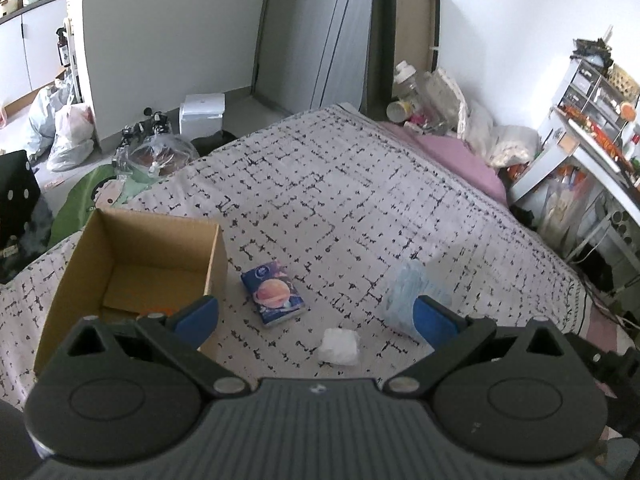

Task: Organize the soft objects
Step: 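Withdraw both open tools from the box, then move the right tool to the white tissue ball while the left tool approaches the tissue pack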

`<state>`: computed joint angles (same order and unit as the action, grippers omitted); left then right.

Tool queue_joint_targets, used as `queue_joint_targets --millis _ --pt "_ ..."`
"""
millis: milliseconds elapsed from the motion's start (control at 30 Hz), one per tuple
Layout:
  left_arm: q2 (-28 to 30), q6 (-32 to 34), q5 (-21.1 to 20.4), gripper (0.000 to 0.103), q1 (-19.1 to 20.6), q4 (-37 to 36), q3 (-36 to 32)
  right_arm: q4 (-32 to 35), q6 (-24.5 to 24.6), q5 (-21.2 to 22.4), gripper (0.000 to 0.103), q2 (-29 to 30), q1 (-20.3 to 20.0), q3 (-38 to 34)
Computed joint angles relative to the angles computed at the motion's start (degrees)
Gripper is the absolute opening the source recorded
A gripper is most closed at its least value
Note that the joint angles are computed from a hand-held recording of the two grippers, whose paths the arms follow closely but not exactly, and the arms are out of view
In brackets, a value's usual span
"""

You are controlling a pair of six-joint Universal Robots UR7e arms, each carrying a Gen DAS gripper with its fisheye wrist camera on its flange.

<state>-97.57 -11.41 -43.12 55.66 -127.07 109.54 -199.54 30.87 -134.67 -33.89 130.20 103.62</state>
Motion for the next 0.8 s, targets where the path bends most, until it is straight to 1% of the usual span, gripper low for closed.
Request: queue_joint_targets --millis 100,233,367,467,633,667,733,800 --pt "1.0 -0.3 0.6 0.103 0.3 0.1 0.0 0.1 0.7 0.8 0.095 0.1 -0.5 0.0" --pt "2.2 0.6 0.9 0.103 0.6 -0.8 0.0 0.3 1.9 3.3 0.095 -0.1 -1.7 0.3" --pt "3.7 1.3 0.6 0.103 1.4 -1.4 -0.4 -0.3 3.6 6.1 0.094 -0.2 -3.2 0.7" --pt "4.9 1.2 -0.3 0.102 2.4 -2.1 -0.8 -0.1 3.8 7.5 0.094 0.4 -4.0 0.0" --pt "6.5 0.7 -0.6 0.102 3.5 -2.9 -0.8 -0.1 4.1 12.3 0.084 1.6 -6.2 -1.5" --pt "6.9 0.6 -1.2 0.1 3.9 -2.9 -0.9 0.2 4.3 12.9 0.082 1.8 -6.6 -1.8" --pt "7.4 0.2 -2.1 0.1 4.6 -2.9 -1.1 1.2 4.6 13.9 0.079 2.2 -7.1 -2.6" --pt "8.0 0.3 -2.5 0.099 5.2 -3.6 -0.9 2.2 4.4 14.5 0.074 2.6 -7.4 -3.2"
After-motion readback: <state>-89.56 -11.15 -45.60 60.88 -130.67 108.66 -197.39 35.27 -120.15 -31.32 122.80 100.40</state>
